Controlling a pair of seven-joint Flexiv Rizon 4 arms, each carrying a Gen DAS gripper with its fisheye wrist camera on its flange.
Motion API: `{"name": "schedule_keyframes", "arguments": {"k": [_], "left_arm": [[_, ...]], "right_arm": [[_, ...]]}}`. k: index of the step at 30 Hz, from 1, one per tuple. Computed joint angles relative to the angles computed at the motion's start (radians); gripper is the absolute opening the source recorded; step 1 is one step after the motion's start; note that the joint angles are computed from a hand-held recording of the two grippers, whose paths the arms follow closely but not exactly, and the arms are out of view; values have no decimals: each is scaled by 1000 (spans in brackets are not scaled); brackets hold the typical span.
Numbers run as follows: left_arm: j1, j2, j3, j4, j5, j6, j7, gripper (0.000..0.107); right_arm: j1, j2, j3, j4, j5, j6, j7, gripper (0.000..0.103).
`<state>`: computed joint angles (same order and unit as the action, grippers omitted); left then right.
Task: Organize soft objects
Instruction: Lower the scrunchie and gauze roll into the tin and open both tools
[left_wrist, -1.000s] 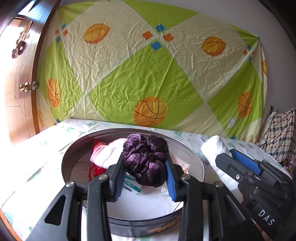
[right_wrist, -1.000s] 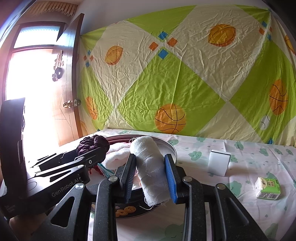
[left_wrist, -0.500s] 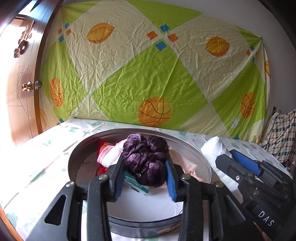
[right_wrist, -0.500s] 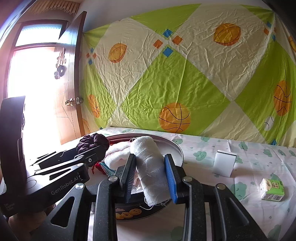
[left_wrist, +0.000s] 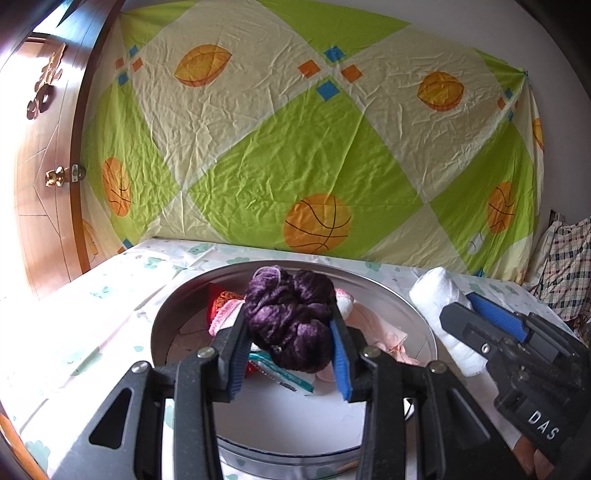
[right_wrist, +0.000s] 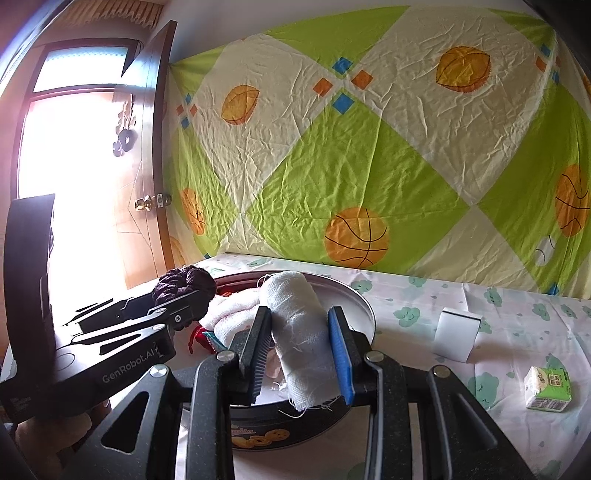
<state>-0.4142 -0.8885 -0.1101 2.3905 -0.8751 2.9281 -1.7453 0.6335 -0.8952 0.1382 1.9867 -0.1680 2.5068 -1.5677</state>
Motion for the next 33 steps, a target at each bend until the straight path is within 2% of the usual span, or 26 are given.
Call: {"name": "schedule_keyframes", "arguments": {"k": [4, 13, 18, 25, 28, 29, 30, 31, 32, 33], "left_arm": [[33, 24, 11, 19, 51, -37, -3, 37], [122, 99, 55, 54, 179, -194, -23, 37], [112, 124, 83, 49, 135, -262, 16, 37], [111, 126, 98, 36, 131, -339, 42, 39], [101, 125, 102, 31, 118, -363, 48, 48], [89, 125, 103, 31, 96, -363, 49, 59], [78, 125, 105, 32, 78, -361, 51, 71], [74, 125, 106, 37, 80, -347, 41, 75], [64, 124, 107, 42, 69, -332, 36, 82], [49, 123, 107, 44, 47, -316, 37, 86]], "right_arm": [[2, 13, -4, -15, -4, -36, 6, 34], [-2, 4, -14, -119, -46, -220, 53, 34], [11, -15, -30, -189, -54, -313, 77, 34], [22, -34, -41, -234, -74, -405, 99, 34], [-17, -41, -2, -243, -132, -454, 120, 36], [-22, -41, 3, -241, -141, -461, 124, 37], [-24, -40, 3, -237, -142, -454, 125, 45], [-30, -39, 7, -228, -144, -437, 126, 51], [-37, -36, 11, -218, -143, -416, 128, 61], [-40, -32, 11, -205, -136, -388, 128, 66]]}}
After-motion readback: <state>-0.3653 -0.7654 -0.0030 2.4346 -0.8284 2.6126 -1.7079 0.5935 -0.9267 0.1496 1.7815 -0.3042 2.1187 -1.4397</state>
